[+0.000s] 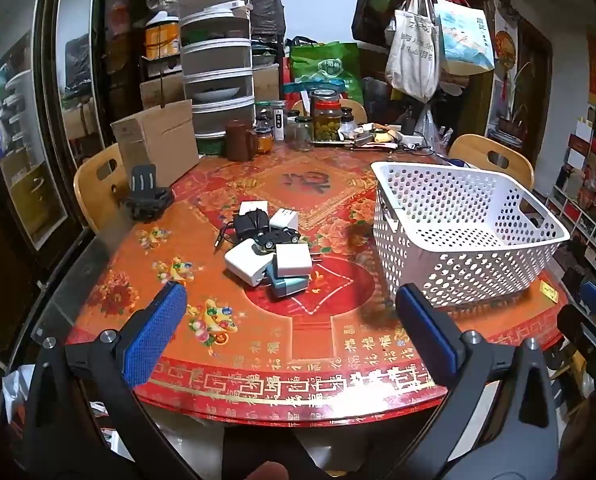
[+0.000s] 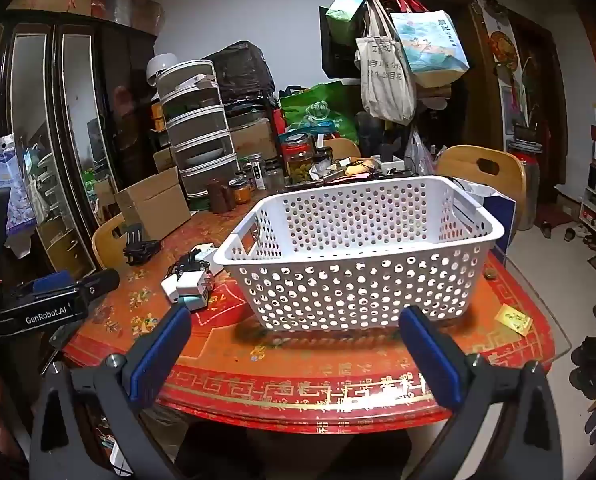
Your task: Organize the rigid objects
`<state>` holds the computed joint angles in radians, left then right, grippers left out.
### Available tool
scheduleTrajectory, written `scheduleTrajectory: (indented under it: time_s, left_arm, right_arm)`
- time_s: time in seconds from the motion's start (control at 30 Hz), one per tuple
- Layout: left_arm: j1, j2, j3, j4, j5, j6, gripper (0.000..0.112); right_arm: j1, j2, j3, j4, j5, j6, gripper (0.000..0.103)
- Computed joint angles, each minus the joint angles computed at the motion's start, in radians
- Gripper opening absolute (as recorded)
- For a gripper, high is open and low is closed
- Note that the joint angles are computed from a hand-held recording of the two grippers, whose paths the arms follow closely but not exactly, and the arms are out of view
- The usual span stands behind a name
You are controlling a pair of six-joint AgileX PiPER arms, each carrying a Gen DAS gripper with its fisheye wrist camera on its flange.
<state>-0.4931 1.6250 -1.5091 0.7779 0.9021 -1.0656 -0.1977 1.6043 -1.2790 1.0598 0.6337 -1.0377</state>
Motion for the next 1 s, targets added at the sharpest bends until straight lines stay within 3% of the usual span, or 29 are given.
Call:
scheduleTrajectory:
  time_s: [0.17,0.23,0.3,1.0]
  left_arm:
    - [0.042,-0.010,0.026,-0.016,-0.048,0.004,0.103]
    - [0.015,0.015,-0.007,0.010,-0.022,0.018,0.103]
    - [0.030,0.012,0.004,-0.005,-0.051,0.018,0.103]
    - [0.008,0.000,0.019,0.023,-0.042,-0.009,0.103]
  right_arm:
    - [-0.006,-0.012,0.002,-0.011,0.006,0.001,0.103]
    - [-0.008,-0.014,-0.003,-0.026,0.015,0.017,0.103]
    - [0.001,0.000,-0.007,-0.020,0.003,0.016,0.103]
    - [-0.005,-0.004,-0.001,-0.012,0.004,0.009,0.103]
